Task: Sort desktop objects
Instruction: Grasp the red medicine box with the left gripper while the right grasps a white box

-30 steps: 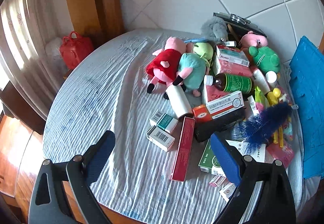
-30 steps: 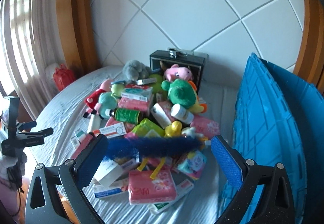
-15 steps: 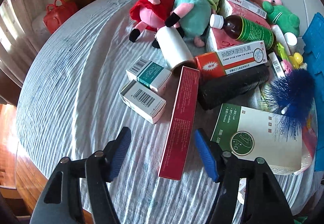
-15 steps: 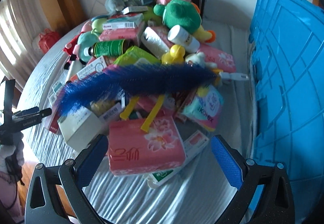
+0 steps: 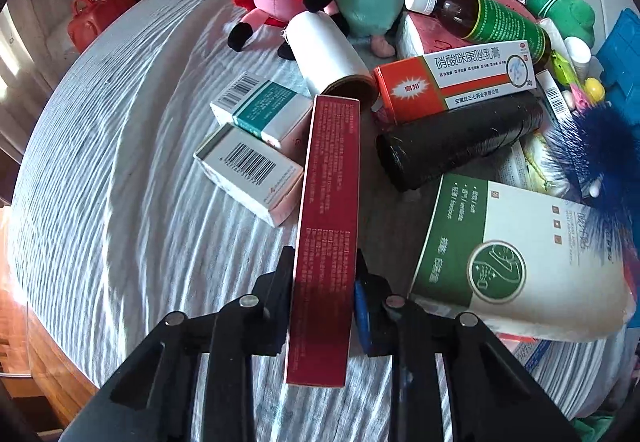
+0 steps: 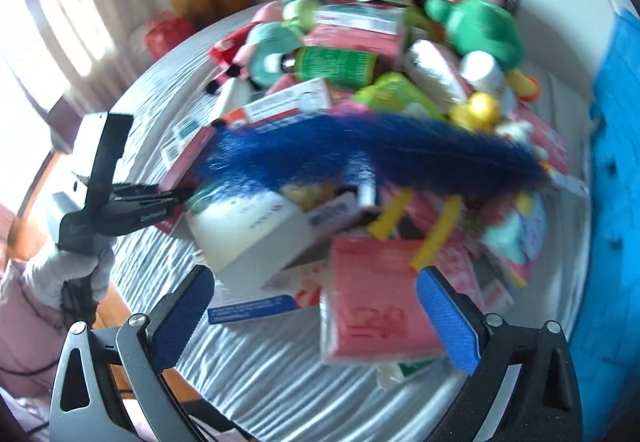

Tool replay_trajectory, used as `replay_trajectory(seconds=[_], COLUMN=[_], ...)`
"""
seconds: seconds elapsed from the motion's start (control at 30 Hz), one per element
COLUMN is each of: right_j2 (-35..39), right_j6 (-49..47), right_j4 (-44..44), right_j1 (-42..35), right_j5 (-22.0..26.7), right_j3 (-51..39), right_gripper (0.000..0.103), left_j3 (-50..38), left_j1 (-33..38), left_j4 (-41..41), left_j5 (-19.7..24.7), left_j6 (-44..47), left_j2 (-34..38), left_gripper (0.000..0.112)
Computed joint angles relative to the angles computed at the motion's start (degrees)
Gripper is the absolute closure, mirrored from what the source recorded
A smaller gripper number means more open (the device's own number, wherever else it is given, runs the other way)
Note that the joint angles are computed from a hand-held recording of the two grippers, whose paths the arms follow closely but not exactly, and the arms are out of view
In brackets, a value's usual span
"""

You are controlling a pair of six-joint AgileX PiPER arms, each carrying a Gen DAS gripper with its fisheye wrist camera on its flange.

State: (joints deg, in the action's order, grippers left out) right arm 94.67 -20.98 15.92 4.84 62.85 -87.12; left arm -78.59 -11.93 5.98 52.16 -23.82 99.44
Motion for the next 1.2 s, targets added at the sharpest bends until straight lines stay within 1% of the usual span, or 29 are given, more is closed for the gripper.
replay_trajectory(seconds=[0.2, 0.3, 0.33, 0.43, 0.57, 0.63, 0.67, 0.7, 0.8, 0.93, 1.1, 1.2], right_j2=[5.3, 7.8, 8.7, 11.0, 13.1, 13.0, 12.7, 12.5, 10.1, 5.9, 2.5, 2.2], right_j6=[-12.2, -17.3, -18.8, -22.7, -25.8, -26.7, -27.3, -27.1, -28.3, -30.1, -27.9, -24.7], right_j4=[4.7, 5.9, 6.6, 8.2, 10.0, 11.3, 12.6, 13.2, 14.0, 18.1, 20.5, 20.9], right_j1=[1.8, 2.0, 1.9, 1.6, 1.2, 0.9, 0.5, 0.4, 0.8, 0.1, -0.1, -1.2], right_j5=[0.3, 0.2, 0.3, 0.8, 0.8, 0.4, 0.5, 0.6, -0.8, 0.8, 1.4, 2.3], right_j3=[-2.2, -2.9, -3.2, -3.7, -3.4, -2.8, -2.5, -2.4, -0.5, -0.4, -4.9, -10.0], right_gripper=[0.000, 0.000, 0.000, 0.000, 0.000, 0.002, 0.020, 0.019, 0.021, 0.024, 0.025, 0.026], left_j3=[6.7, 8.4, 8.7, 8.4, 10.7, 10.7, 10.5, 10.5, 9.7, 5.7, -1.6, -7.6], left_j1=[-3.2, -6.8, -8.4, -11.9, -15.2, -15.4, -15.9, -16.4, -18.5, -20.2, -22.5, -22.7], left_j4=[3.1, 5.9, 7.5, 10.9, 14.1, 14.9, 15.3, 15.9, 18.8, 23.0, 28.2, 30.8], left_j5=[1.2, 1.7, 2.6, 4.2, 3.7, 3.2, 3.5, 3.8, 5.9, 10.0, 15.2, 16.8], left_j6=[-8.3, -15.6, -19.1, -25.8, -33.0, -33.9, -34.8, -35.6, -38.3, -39.4, -37.8, -34.3], left_j2=[-8.4, -9.7, -9.9, -9.7, -10.5, -9.9, -10.0, -10.2, -11.4, -12.9, -14.4, -13.8], left_gripper=[0.087, 0.087, 0.087, 0.087, 0.087, 0.087, 0.087, 0.087, 0.088, 0.088, 0.088, 0.088])
